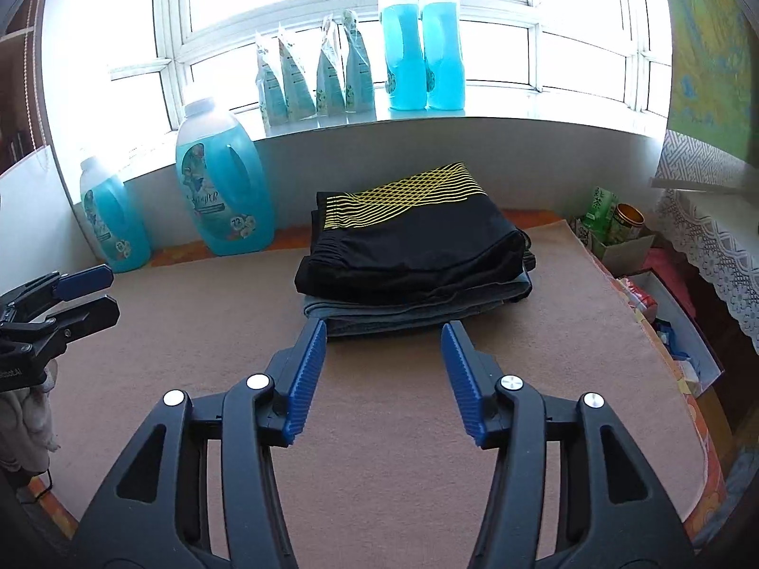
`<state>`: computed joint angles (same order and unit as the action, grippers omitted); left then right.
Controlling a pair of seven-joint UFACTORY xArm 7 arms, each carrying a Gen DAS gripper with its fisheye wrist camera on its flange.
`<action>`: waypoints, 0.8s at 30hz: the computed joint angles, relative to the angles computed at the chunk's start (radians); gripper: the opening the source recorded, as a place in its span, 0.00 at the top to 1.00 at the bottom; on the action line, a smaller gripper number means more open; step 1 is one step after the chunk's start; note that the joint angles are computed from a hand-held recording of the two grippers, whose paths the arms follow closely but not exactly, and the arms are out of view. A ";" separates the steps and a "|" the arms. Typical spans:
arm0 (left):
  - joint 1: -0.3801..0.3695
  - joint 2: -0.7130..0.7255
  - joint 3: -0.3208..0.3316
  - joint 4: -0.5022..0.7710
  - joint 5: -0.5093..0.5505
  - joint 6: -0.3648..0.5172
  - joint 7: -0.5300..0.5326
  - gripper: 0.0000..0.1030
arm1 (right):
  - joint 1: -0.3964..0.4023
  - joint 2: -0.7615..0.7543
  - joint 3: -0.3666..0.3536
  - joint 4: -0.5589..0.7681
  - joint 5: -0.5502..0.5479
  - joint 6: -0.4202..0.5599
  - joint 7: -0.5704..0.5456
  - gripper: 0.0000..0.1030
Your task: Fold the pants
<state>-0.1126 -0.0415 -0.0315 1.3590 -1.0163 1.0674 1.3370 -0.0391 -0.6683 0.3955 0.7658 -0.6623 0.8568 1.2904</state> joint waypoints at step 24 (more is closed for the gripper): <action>0.011 -0.302 0.156 -0.333 -0.028 -0.047 0.035 0.21 | 0.068 -0.045 0.290 0.115 -0.020 0.451 0.346 0.10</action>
